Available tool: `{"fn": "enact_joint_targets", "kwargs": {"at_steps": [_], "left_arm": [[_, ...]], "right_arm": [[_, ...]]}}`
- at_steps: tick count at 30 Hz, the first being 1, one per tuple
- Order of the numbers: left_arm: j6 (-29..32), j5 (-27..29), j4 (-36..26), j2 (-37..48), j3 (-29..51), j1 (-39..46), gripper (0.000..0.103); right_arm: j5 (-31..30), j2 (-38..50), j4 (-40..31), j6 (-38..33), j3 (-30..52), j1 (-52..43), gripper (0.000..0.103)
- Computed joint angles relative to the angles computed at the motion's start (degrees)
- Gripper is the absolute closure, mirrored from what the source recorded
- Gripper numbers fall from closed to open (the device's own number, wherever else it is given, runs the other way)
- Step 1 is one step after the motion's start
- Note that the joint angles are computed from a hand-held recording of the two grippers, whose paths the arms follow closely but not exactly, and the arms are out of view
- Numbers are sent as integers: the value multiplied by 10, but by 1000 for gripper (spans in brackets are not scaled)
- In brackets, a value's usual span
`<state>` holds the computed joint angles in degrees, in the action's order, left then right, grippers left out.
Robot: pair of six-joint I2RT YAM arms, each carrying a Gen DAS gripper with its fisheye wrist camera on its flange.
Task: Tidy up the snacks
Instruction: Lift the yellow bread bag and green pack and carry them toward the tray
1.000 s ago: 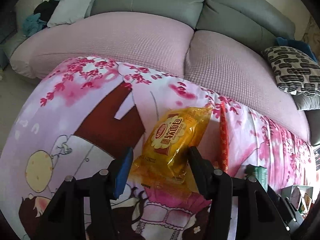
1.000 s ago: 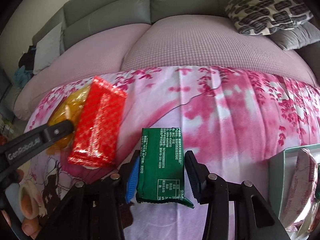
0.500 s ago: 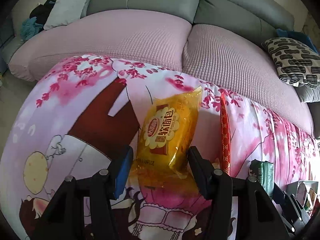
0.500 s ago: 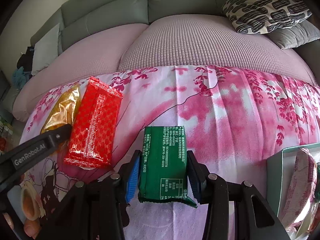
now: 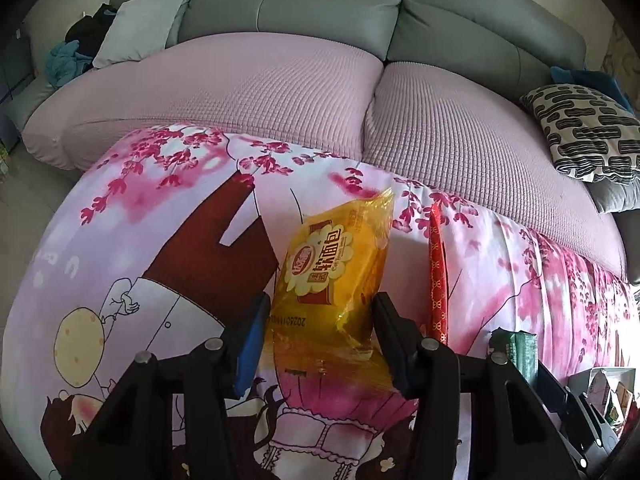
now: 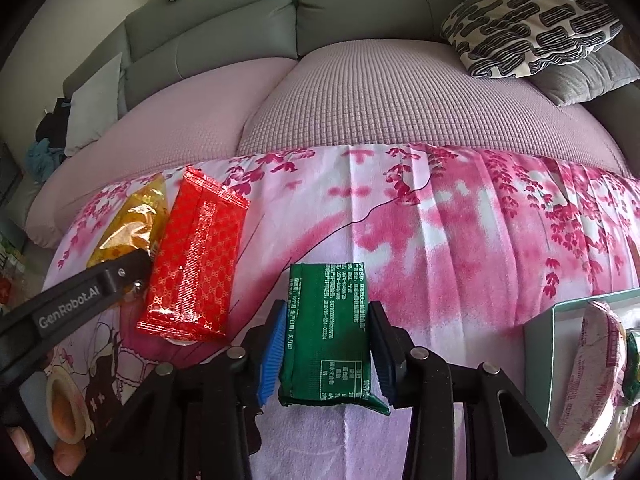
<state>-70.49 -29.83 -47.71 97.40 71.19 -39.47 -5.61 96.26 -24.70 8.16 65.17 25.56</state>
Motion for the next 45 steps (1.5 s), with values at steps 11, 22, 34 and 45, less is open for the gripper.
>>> {"fn": "enact_joint_targets", "kwargs": {"at_steps": [11, 22, 34, 45], "left_arm": [[10, 11, 10, 19, 1, 10, 49], [-11, -16, 2, 15, 8, -2, 52], [-28, -82, -31, -21, 31, -47, 53], [-12, -134, -48, -23, 85, -100, 53]], "right_arm": [[10, 19, 14, 4, -1, 9, 61], [-11, 19, 19, 18, -3, -1, 61], [-16, -45, 31, 37, -22, -13, 61], [-30, -113, 27, 51, -34, -42, 61]]}}
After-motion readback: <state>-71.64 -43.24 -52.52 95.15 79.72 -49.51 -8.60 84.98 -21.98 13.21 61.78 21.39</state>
